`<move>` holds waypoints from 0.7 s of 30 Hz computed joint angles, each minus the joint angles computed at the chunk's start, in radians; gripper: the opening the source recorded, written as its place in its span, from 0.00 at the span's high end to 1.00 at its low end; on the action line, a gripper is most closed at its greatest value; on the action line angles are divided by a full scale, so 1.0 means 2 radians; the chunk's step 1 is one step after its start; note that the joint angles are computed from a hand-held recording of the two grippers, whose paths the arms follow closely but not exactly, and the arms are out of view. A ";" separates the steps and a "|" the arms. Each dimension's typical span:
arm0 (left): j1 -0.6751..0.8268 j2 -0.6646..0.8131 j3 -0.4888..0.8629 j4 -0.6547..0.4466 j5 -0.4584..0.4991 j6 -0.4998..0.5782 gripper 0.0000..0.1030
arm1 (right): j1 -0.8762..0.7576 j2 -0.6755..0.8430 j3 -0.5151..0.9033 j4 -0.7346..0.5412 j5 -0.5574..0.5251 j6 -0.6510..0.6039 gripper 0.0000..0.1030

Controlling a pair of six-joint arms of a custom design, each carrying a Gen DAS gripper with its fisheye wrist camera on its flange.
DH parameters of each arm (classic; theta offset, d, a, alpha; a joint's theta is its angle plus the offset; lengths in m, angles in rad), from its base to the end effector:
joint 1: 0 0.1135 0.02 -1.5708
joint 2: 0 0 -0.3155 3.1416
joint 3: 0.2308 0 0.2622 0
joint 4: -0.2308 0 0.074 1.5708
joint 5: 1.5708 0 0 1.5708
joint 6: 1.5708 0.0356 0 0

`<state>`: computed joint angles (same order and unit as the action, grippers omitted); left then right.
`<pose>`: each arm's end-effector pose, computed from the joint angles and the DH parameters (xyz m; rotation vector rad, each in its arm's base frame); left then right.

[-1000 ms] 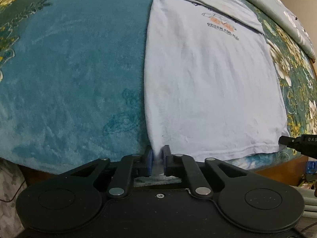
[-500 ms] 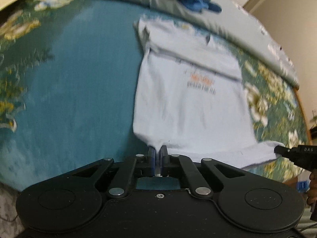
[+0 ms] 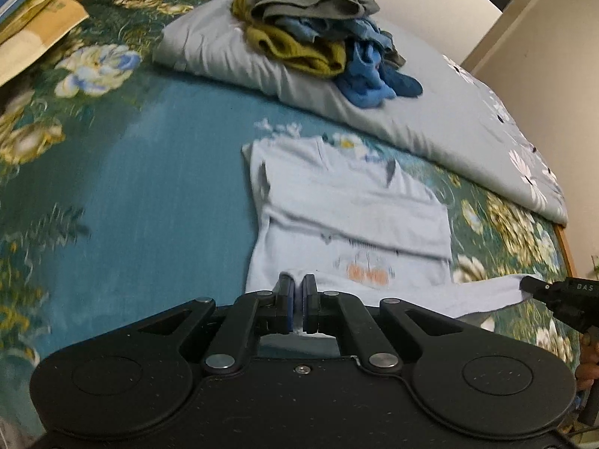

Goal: Fold clothes
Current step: 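Lift the hem with both grippers and fold it toward the collar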

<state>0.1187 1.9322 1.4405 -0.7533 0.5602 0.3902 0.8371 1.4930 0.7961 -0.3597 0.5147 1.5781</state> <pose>0.4175 0.0307 0.2423 0.4779 2.5825 -0.6218 0.2014 0.1972 0.2188 1.0500 2.2326 0.3748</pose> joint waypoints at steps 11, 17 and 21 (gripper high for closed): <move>-0.085 0.152 0.213 0.003 -0.050 -0.099 0.99 | -0.193 0.081 0.022 0.127 -0.131 -0.191 0.95; -0.116 0.250 0.351 -0.033 -0.079 -0.123 0.99 | -0.270 0.155 0.077 0.148 -0.191 -0.276 0.95; -0.126 0.331 0.481 -0.089 -0.098 -0.128 0.99 | -0.303 0.204 0.111 0.153 -0.224 -0.318 0.95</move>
